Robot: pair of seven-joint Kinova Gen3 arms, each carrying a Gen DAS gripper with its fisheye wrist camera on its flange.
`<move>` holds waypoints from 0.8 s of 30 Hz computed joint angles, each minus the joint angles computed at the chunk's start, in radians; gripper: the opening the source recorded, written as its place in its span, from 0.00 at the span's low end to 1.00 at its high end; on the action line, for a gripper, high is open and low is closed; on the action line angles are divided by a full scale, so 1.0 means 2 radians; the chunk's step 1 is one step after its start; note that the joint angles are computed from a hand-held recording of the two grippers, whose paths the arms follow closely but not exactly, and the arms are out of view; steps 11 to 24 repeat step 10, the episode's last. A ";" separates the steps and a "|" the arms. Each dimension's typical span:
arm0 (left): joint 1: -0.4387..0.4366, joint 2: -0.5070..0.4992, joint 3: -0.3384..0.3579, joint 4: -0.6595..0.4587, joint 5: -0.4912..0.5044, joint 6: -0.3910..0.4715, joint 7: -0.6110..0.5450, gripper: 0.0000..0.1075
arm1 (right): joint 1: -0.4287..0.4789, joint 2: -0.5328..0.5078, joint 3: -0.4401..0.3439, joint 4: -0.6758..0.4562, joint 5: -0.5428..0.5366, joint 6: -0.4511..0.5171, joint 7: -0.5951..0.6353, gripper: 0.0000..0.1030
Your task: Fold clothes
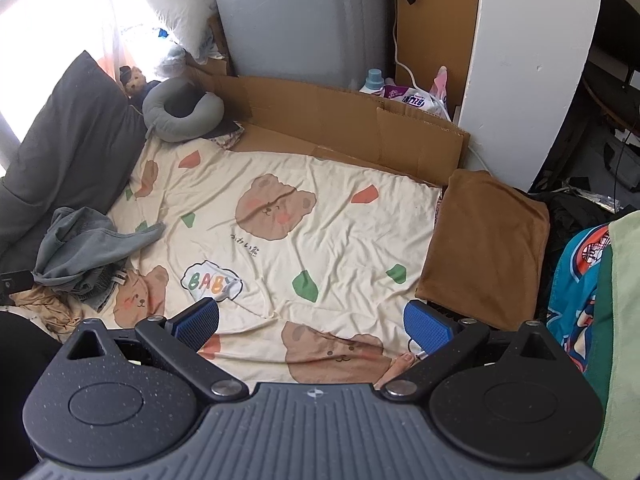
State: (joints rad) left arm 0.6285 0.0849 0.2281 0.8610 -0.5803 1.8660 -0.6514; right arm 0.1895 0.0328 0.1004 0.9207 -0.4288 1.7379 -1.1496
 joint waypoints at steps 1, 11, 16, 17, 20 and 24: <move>-0.001 -0.001 -0.001 0.002 0.003 -0.002 0.002 0.94 | 0.000 0.000 0.000 0.000 0.000 0.000 0.000 0.98; 0.006 0.005 0.001 -0.002 -0.006 -0.003 -0.002 0.94 | -0.001 0.003 -0.002 -0.004 0.003 0.001 -0.003 0.98; 0.006 0.005 0.001 -0.002 -0.006 -0.003 -0.002 0.94 | -0.001 0.003 -0.002 -0.004 0.003 0.001 -0.003 0.98; 0.006 0.005 0.001 -0.002 -0.006 -0.003 -0.002 0.94 | -0.001 0.003 -0.002 -0.004 0.003 0.001 -0.003 0.98; 0.006 0.005 0.001 -0.002 -0.006 -0.003 -0.002 0.94 | -0.001 0.003 -0.002 -0.004 0.003 0.001 -0.003 0.98; 0.006 0.005 0.001 -0.002 -0.006 -0.003 -0.002 0.94 | -0.001 0.003 -0.002 -0.004 0.003 0.001 -0.003 0.98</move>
